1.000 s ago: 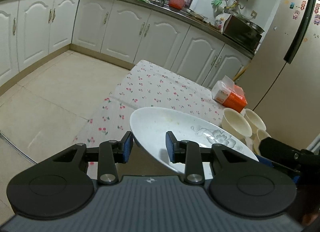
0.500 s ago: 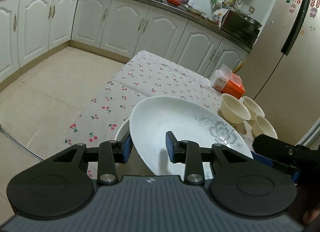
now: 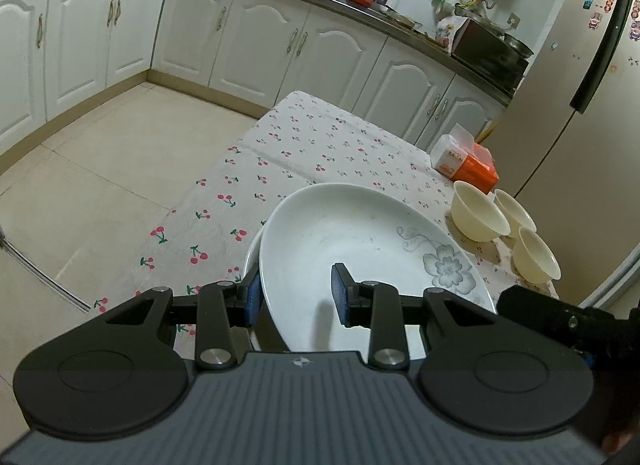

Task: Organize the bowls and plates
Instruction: 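Lift the white plate with both grippers and carry it toward the plate stack, then lower the white plate onto the plate stack with both grippers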

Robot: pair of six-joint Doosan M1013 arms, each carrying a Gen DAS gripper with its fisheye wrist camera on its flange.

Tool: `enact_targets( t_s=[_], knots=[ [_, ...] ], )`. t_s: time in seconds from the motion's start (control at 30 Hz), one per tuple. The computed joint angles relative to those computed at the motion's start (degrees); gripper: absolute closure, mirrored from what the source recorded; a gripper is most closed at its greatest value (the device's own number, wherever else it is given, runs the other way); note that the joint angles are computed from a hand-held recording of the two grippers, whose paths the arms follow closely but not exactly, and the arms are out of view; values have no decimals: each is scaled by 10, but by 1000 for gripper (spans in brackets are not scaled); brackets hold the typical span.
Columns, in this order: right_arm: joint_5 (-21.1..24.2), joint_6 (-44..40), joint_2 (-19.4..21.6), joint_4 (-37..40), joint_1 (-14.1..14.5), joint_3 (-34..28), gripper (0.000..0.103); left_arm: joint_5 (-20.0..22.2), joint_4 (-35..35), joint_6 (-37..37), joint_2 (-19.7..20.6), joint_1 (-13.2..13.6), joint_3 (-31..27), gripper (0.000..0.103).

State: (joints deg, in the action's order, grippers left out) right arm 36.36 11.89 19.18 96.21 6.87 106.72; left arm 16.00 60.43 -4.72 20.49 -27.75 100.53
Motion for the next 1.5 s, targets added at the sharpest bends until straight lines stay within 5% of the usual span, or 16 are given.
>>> enact_targets(
  t_s=[0.77,1.17,1.5],
  knots=[
    [10,11,1,9,-2,4,0,7,-5,23,0,-4,1,60],
    [19,9,1,22,-6,7,0,19,0,47,-1,-6,1,48],
    [20,1,1,38,-9,10,0,2,-18,83,-5,-3,5,28]
  ],
)
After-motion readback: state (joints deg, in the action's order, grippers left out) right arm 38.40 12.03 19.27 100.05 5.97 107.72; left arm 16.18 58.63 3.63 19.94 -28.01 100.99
